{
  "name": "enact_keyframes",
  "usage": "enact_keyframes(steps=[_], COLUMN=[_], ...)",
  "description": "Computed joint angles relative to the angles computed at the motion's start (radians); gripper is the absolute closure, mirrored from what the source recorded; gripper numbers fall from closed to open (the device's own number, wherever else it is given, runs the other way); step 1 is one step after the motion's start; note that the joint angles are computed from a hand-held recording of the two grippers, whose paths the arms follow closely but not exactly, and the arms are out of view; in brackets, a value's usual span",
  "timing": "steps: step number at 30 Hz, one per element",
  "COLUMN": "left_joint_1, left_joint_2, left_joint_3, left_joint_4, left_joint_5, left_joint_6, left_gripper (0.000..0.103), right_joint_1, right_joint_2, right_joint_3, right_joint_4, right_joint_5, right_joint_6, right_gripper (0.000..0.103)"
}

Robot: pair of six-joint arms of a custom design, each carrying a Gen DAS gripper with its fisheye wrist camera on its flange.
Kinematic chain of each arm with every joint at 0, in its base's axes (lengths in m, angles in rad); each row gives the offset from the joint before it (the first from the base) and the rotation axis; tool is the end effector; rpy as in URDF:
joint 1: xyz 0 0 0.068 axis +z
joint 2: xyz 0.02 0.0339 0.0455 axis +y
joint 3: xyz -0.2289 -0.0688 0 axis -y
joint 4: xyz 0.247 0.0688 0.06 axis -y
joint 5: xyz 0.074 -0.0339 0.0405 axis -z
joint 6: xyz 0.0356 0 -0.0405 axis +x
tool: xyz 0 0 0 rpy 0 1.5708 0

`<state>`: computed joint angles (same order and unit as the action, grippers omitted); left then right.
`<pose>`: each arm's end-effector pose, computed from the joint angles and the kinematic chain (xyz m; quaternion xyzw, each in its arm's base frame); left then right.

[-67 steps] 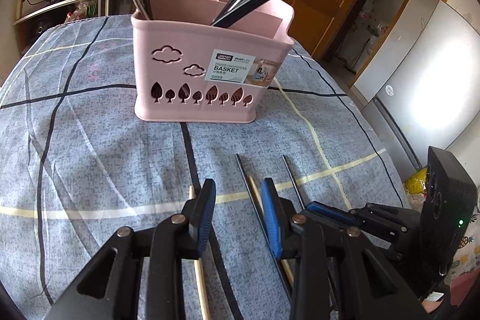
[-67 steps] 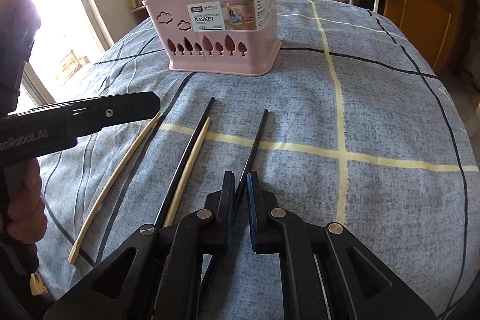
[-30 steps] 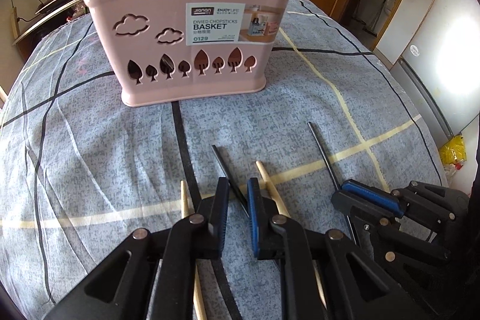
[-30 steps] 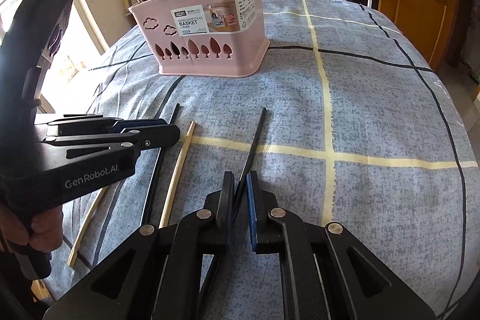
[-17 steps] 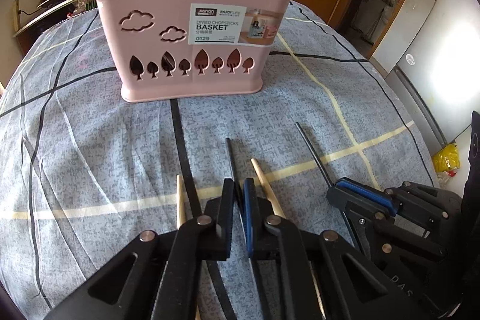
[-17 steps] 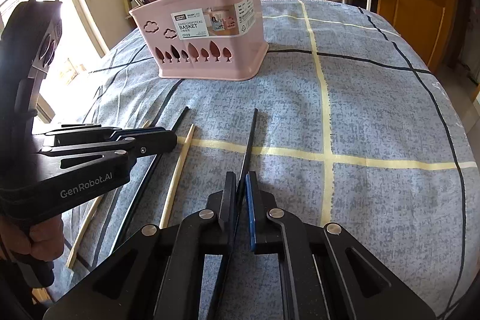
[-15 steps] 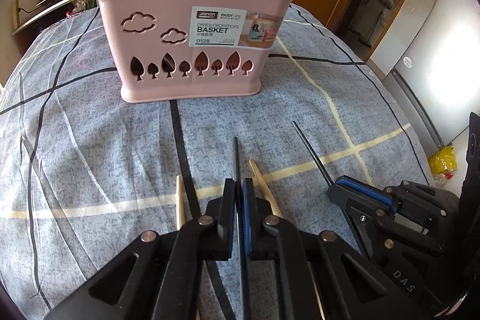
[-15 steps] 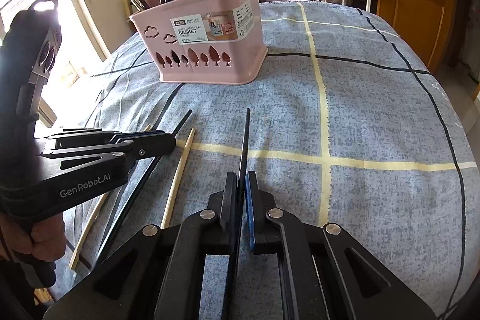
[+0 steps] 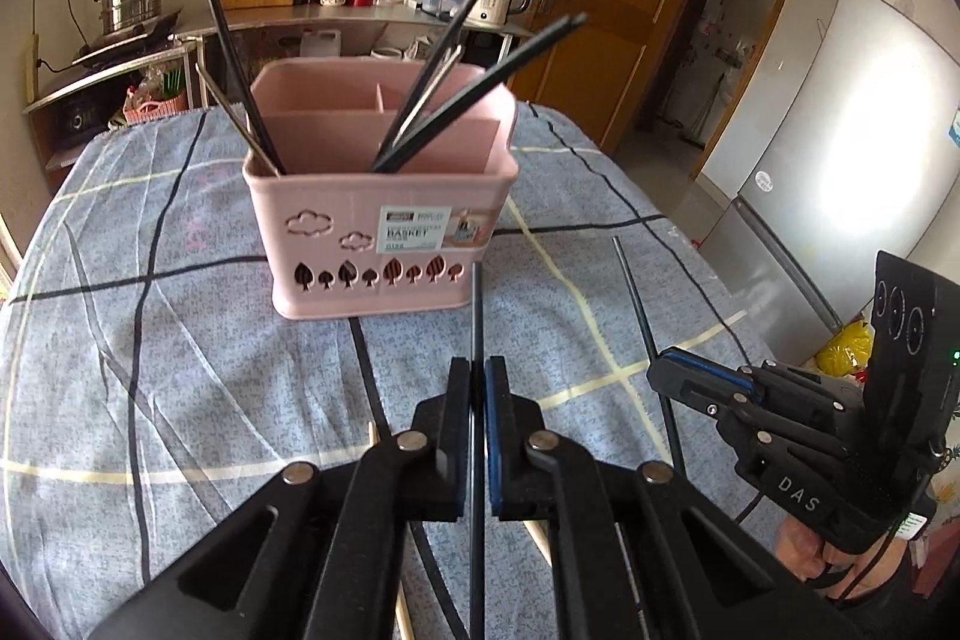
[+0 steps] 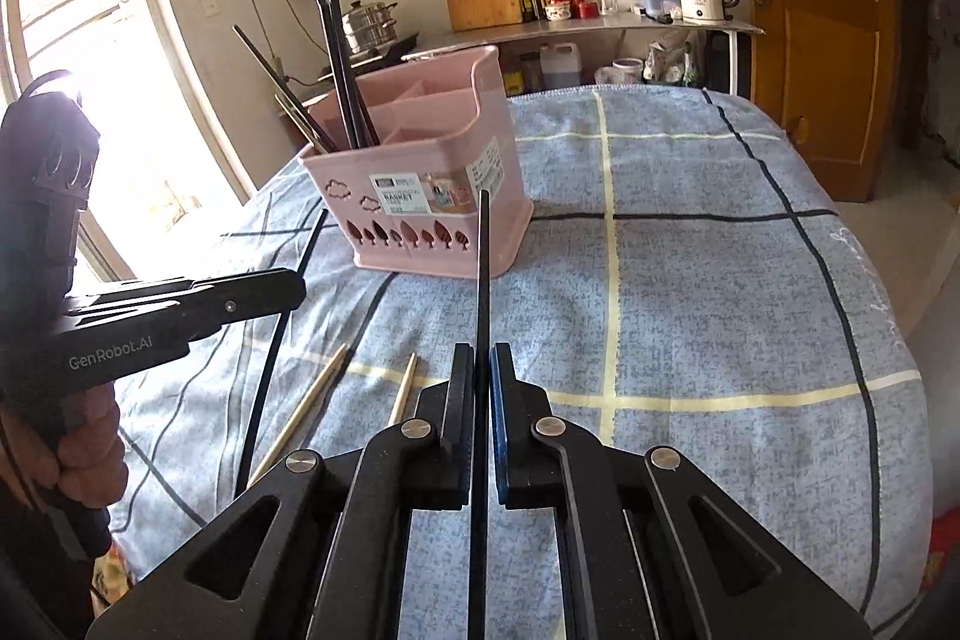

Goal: Organize utensils
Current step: 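Lift the held chopsticks upright and carry both tools over the basket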

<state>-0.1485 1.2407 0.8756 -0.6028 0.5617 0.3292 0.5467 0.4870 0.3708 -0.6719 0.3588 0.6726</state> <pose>0.2514 -0.0568 0.2121 0.2970 0.8720 -0.2379 0.3080 0.1310 0.0651 0.1755 0.1251 0.9035 0.0797 0.4021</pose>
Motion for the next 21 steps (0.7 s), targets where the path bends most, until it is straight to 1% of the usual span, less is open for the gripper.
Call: enact_keyframes(steps=[5, 9, 16, 21], left_joint_1=[0.061, 0.091, 0.129, 0.156], left_joint_2=[-0.097, -0.152, -0.194, -0.186], left_joint_3=[0.045, 0.068, 0.09, 0.119], left_joint_4=[-0.076, -0.111, -0.145, -0.167], left_joint_5=[0.086, 0.134, 0.186, 0.209], left_joint_6=[0.037, 0.055, 0.085, 0.107], left_gripper=[0.098, 0.098, 0.098, 0.098], right_joint_1=[0.041, 0.092, 0.156, 0.172], right_joint_2=[-0.082, -0.095, -0.099, -0.087], right_joint_3=[0.052, 0.108, 0.176, 0.205], right_joint_4=[-0.077, -0.111, -0.143, -0.148], right_joint_5=[0.068, 0.137, 0.222, 0.249], right_joint_6=[0.001, 0.007, -0.007, -0.018], right_gripper=[0.098, 0.098, 0.098, 0.098])
